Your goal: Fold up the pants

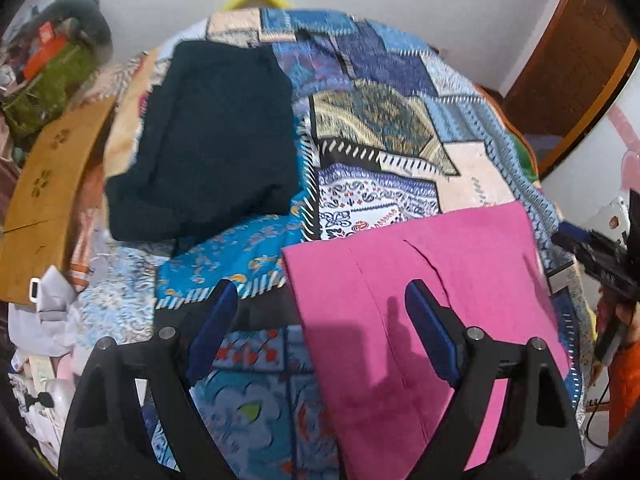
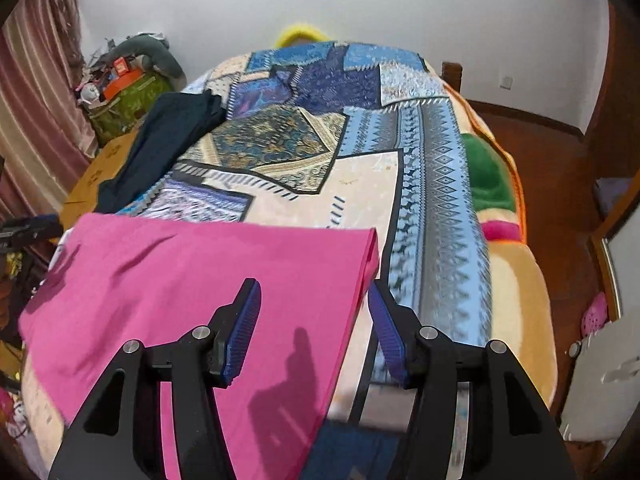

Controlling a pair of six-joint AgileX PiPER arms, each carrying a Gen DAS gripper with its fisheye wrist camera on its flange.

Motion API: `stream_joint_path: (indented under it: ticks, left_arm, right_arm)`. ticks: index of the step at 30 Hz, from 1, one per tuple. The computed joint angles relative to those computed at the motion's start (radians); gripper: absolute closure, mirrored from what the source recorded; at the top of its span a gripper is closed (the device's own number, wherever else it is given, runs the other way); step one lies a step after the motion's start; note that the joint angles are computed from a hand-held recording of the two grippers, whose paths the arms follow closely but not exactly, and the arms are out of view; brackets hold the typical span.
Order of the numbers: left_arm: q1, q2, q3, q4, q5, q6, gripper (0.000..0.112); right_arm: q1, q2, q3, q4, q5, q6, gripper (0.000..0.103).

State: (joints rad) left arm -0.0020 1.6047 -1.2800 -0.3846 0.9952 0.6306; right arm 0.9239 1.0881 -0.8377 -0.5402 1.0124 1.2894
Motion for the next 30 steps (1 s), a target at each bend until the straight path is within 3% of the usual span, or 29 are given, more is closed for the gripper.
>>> stream_joint_path:
  ticks: [1,4,8,10,11,14,16,17,21,25,30]
  left_arm:
    - [-0.014,0.017,-0.002,0.01,-0.007,-0.008,0.026]
    - [-0.038,0.072,-0.024,0.01,-0.002,-0.008,0.043]
    - [-0.042,0.091,-0.03,-0.003,-0.012,0.002,0.063]
    - [-0.034,0.092,-0.031,-0.017,-0.012,0.015,0.076]
    - [-0.024,0.095,-0.034,-0.034,0.0,0.031,0.087]
    - [-0.015,0.087,-0.015,-0.04,-0.017,0.048,0.089]
    - [-0.025,0.07,0.013,0.009,-0.072,0.0,0.104]
    - [-0.028,0.064,0.028,0.039,-0.102,-0.021,0.107]
    - [0.016,0.079,0.029,0.014,-0.084,-0.009,0.104]
    - [0.002,0.052,0.063,0.049,-0.126,-0.009,0.103]
    - [0.009,0.039,0.048,0.061,-0.101,-0.018,0.101]
  right_arm:
    - [-0.049,0.014,0.006,0.02,-0.033,-0.039,0.051]
    - [-0.223,0.073,0.038,0.115,-0.181,-0.199,0.051]
    - [-0.343,0.15,0.043,0.203,-0.274,-0.342,0.053]
    - [-0.357,0.174,0.044,0.185,-0.294,-0.345,0.059]
    - [-0.363,0.189,0.039,0.186,-0.297,-0.357,0.068]
    - [-0.355,0.221,0.032,0.164,-0.283,-0.366,0.086]
    - [-0.348,0.228,0.036,0.146,-0.277,-0.365,0.093]
    - [-0.343,0.229,0.038,0.135,-0.273,-0.356,0.094]
    - [-0.347,0.236,0.046,0.125,-0.273,-0.341,0.1]
    - [-0.335,0.258,0.038,0.098,-0.26,-0.315,0.101]
    - [-0.309,0.265,0.009,0.075,-0.214,-0.312,0.099]
